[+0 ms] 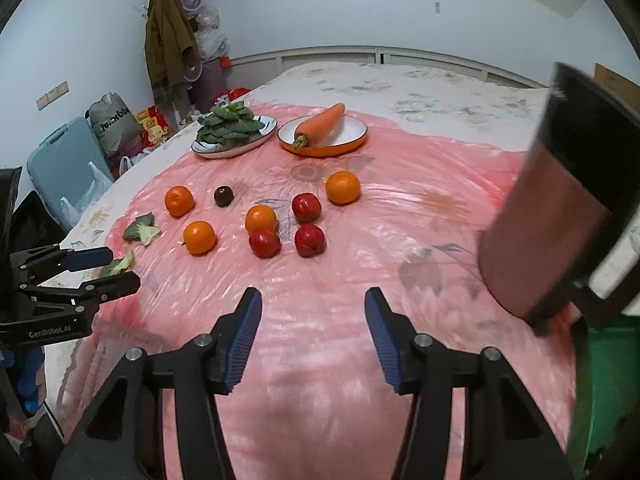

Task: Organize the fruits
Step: 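Grasp an orange with the left tool while the right tool grasps a red tomato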

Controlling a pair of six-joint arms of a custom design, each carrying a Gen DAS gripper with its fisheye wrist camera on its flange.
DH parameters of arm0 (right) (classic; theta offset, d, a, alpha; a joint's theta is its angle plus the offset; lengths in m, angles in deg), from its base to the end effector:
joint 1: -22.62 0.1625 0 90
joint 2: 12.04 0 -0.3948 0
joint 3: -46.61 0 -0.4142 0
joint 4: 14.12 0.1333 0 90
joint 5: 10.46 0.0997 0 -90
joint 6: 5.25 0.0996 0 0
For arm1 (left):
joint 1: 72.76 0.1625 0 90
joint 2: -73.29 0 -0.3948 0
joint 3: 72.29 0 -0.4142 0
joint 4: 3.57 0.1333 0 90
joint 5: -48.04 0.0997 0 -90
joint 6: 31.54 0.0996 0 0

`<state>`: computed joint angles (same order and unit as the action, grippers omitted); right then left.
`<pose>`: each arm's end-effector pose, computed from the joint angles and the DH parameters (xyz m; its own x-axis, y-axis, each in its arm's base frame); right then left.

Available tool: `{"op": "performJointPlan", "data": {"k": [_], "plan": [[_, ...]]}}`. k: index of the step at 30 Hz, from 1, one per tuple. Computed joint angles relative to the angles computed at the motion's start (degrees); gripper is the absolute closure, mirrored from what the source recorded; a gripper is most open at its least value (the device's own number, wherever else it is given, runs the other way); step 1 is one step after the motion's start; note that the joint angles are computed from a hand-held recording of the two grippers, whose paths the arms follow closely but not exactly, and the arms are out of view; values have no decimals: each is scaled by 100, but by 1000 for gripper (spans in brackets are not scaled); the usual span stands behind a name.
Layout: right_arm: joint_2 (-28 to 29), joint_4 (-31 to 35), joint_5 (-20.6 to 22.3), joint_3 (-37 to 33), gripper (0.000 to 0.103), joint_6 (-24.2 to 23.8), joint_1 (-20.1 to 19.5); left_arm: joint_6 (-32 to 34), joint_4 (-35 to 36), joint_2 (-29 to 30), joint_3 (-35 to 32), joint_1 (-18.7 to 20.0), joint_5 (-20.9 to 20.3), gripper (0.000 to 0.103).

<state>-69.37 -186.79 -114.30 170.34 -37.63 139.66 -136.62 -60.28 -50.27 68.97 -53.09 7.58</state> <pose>0.3256 -0.3971 0.0504 -0.5224 -0.7803 0.3440 -0.8480 0.5177 -0.1136 -0.1075 -0.2605 0.2474 -0.6603 -0.4153 -0.6257 0.1724 0.7270 -0.6646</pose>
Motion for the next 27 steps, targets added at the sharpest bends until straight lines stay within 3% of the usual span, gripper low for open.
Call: {"op": "performJointPlan", "data": {"k": [5, 14, 27], "plan": [[574, 91, 3, -490, 46, -32, -12, 878, -743, 50, 12, 758, 524, 47], [1447, 403, -106, -1349, 50, -133, -52, 2434, -2300, 349, 106, 1781, 953, 50], [2091, 723, -239, -1953, 54, -329, -35, 3760, -3780, 450, 302, 2394, 940, 61]]}}
